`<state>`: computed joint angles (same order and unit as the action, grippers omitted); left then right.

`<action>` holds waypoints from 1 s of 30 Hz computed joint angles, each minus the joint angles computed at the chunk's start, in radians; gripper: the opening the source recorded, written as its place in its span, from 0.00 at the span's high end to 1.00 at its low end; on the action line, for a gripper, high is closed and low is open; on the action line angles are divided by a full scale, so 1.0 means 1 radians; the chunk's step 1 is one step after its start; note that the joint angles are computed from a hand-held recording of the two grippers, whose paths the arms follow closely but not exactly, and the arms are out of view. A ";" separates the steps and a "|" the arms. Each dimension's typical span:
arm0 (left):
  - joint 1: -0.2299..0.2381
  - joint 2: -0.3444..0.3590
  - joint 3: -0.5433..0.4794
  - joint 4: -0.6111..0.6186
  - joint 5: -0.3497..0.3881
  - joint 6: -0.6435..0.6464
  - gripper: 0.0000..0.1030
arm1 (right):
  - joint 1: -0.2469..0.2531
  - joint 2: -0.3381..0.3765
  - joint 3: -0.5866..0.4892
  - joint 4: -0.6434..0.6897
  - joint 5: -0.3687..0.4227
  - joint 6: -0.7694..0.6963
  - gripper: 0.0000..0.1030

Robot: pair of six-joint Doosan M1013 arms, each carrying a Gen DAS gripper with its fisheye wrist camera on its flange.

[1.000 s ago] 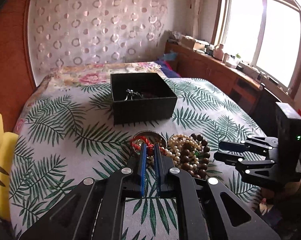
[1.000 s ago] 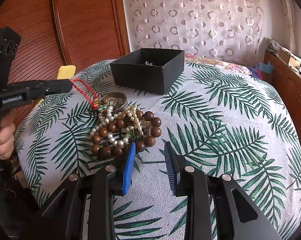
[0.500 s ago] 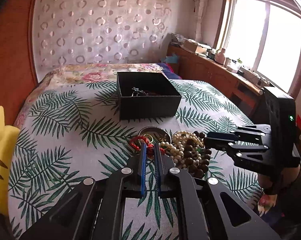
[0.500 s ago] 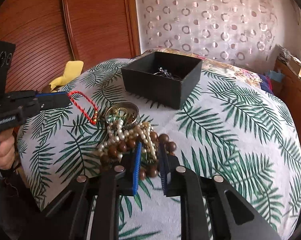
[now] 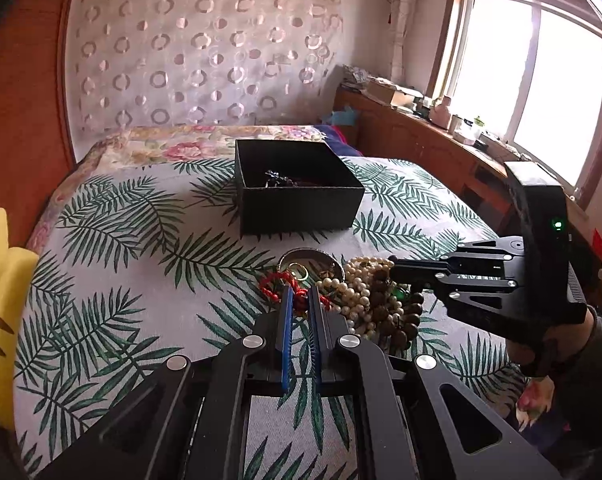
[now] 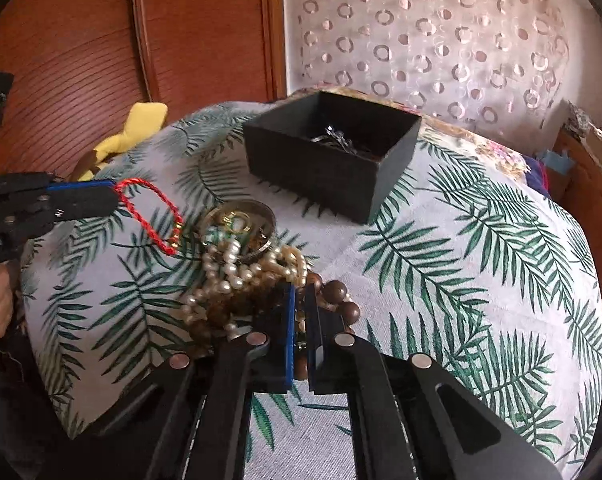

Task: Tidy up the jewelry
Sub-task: 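Carry the red bracelet over the box with the left tool while the right tool lifts the pearl strand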

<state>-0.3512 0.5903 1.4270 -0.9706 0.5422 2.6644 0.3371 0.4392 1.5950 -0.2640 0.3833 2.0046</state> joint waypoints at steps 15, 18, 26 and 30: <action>0.001 -0.002 -0.025 -0.055 -0.001 0.047 0.94 | -0.006 -0.082 0.037 -0.138 -0.115 0.128 0.95; 0.000 -0.001 -0.036 -0.059 -0.003 0.054 0.94 | -0.005 -0.091 0.029 -0.172 -0.117 0.144 0.95; -0.003 0.001 -0.060 -0.071 -0.002 0.069 0.94 | -0.005 -0.110 0.013 -0.288 -0.126 0.224 0.95; -0.006 0.002 -0.070 -0.078 -0.009 0.082 0.94 | -0.006 -0.116 0.001 -0.355 -0.126 0.275 0.95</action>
